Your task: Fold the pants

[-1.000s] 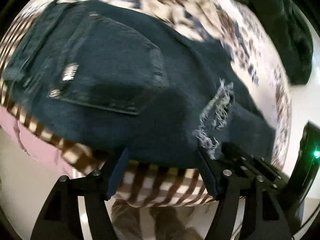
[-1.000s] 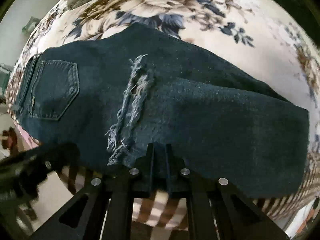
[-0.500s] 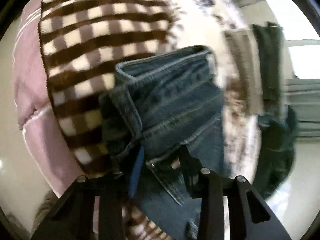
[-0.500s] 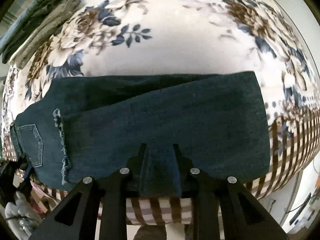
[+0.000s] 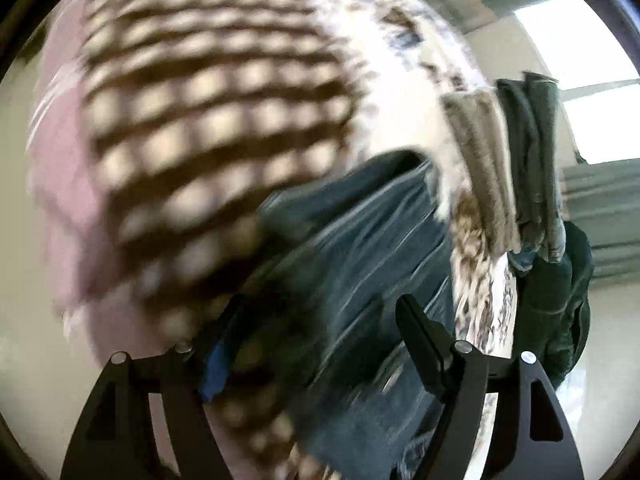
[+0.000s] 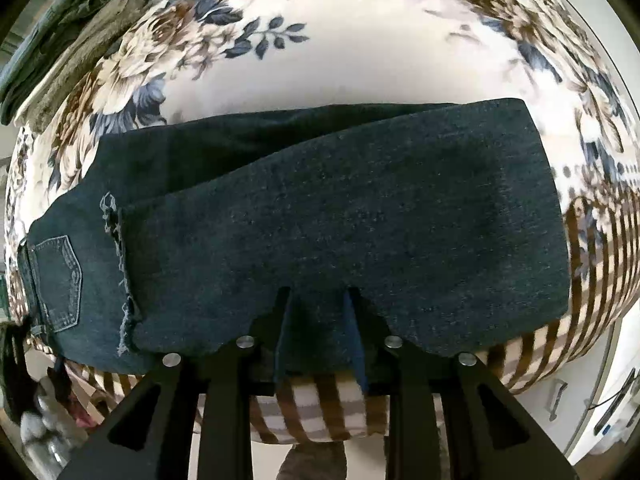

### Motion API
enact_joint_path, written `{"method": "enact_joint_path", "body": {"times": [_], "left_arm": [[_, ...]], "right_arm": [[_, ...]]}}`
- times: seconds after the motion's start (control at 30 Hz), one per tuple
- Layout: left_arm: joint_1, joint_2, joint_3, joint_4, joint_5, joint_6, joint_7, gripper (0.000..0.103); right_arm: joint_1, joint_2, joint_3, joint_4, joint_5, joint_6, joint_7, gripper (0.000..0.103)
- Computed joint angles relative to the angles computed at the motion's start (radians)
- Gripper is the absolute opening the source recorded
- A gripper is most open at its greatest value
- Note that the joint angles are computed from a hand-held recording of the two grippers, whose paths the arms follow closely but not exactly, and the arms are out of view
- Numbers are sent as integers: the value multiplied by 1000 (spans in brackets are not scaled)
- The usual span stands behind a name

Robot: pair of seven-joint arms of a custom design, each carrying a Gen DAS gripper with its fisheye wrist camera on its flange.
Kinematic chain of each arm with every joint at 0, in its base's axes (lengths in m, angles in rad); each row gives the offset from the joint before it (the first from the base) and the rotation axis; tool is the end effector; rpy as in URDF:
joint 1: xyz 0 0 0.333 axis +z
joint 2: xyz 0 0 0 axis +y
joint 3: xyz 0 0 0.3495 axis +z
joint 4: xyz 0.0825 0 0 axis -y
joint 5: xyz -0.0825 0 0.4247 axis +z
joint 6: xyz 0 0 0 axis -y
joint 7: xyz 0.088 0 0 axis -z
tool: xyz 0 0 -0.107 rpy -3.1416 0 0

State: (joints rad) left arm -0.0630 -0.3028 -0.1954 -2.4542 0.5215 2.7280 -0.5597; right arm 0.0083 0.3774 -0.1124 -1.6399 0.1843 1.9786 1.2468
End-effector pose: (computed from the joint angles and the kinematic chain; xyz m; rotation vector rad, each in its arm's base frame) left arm 0.4827 -0.1511 0.4773 -2.8320 0.1813 -0.9637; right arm 0.7064 -0.0533 0.4102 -2.3136 1.9886 0.1498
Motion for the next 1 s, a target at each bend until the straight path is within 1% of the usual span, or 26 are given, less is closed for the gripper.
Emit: {"method": "enact_joint_path", "body": {"times": [0.03, 0.07, 0.1, 0.13, 0.17, 0.2, 0.23, 0.27, 0.3, 0.33, 0.4, 0.43, 0.53, 0.6, 0.63, 0.67, 0.73, 0.83, 0.87, 0.9, 0.97, 1.0], "left_arm": [[-11, 23, 19, 25, -14, -37, 67, 73], [-13, 53, 37, 37, -30, -31, 113, 73], [-18, 88, 64, 44, -67, 2, 164, 73], [-11, 96, 69, 37, -78, 29, 175, 74], [8, 104, 64, 33, -62, 56, 155, 74], [19, 98, 56, 28, -48, 60, 137, 74], [37, 94, 41, 31, -16, 63, 103, 73], [59, 86, 17, 36, 45, 63, 50, 70], [89, 72, -15, 41, 137, 65, -22, 49], [87, 65, -19, 46, 159, 58, -32, 32], [94, 38, -39, 55, 234, 47, -76, 26], [88, 19, -48, 67, 255, 22, -82, 24], [66, 4, -57, 123, 292, -36, -54, 19], [49, 11, -70, 191, 325, -73, -20, 18], [41, 23, -73, 221, 335, -86, -9, 17], [36, 41, -78, 263, 365, -69, -1, 17], [-4, 102, -72, 367, 357, -51, 111, 17], [-51, 205, -67, 503, 344, 24, 204, 17], [-77, 269, -69, 577, 309, 59, 268, 17], [-101, 323, -70, 639, 281, 71, 321, 17], [-145, 433, -80, 764, 201, 76, 445, 17], [-166, 503, -96, 845, 150, 65, 520, 17]], "right_arm": [[0, 0, 0, -1, 1, 1, 1, 29], [1, 0, 0, -1, 0, 2, 1, 29], [2, -2, -1, -4, -3, 3, 0, 29], [-3, -7, -3, -5, -4, 1, -11, 29], [-3, -8, -2, -6, -3, 1, -11, 29], [-5, -11, -2, -8, 2, 0, -9, 29], [-5, -11, -1, -8, 6, 0, -6, 29], [-7, -11, -1, -9, 10, 1, -5, 29], [-9, -12, -1, -11, 17, 3, -3, 29], [-10, -13, -1, -14, 20, 4, -1, 29], [-15, -18, -2, -19, 28, 6, 0, 29], [-17, -19, -2, -20, 31, 6, -2, 29], [-26, -20, -2, -16, 46, -2, -7, 29], [-32, -16, -3, -6, 54, -10, -6, 29], [-37, -11, -4, 4, 59, -18, -5, 29], [-43, -7, -6, 14, 65, -25, -3, 29], [-61, 1, -12, 41, 81, -44, -1, 29], [-94, 12, -23, 83, 99, -56, -12, 29], [-105, 19, -26, 101, 103, -63, -15, 29], [-119, 27, -31, 124, 109, -70, -16, 29], [-152, 53, -39, 180, 122, -87, -21, 29], [-168, 72, -44, 216, 123, -95, -24, 29]]}}
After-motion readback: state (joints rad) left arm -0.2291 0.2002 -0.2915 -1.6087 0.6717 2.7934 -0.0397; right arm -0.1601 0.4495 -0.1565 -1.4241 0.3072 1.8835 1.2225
